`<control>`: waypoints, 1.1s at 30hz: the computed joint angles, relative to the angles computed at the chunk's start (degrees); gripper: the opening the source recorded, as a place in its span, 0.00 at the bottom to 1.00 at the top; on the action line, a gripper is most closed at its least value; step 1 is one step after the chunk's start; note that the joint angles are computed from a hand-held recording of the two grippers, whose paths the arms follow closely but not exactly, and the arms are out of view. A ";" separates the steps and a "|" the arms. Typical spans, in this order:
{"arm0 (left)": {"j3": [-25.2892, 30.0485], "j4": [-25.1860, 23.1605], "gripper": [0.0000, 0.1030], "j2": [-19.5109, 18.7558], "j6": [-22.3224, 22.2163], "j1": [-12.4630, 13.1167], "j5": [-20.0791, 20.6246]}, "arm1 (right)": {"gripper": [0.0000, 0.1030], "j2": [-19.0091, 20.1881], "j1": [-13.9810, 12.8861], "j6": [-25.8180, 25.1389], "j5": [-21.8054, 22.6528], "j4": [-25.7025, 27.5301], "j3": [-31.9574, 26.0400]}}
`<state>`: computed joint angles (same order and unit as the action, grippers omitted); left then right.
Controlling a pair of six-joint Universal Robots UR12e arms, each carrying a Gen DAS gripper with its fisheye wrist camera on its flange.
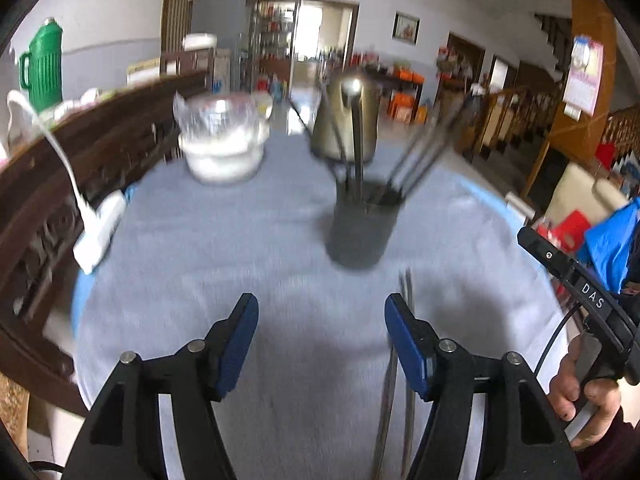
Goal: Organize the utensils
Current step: 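Open both grippers and move them back down to the cloth, then position both grippers over the last dark utensils on the cloth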
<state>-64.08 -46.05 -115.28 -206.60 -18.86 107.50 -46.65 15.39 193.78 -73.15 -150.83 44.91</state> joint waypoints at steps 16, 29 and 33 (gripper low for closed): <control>0.59 -9.21 0.65 -0.61 0.95 -1.97 6.32 | 0.53 -3.93 -0.96 0.00 3.70 3.14 8.22; 0.00 -10.26 0.65 -0.35 -0.28 -1.74 7.57 | 0.53 -3.88 0.25 -2.35 4.43 5.15 7.83; -0.13 -10.52 0.65 -0.36 -0.56 -1.65 7.27 | 0.53 -3.76 0.44 -2.70 4.51 5.82 7.66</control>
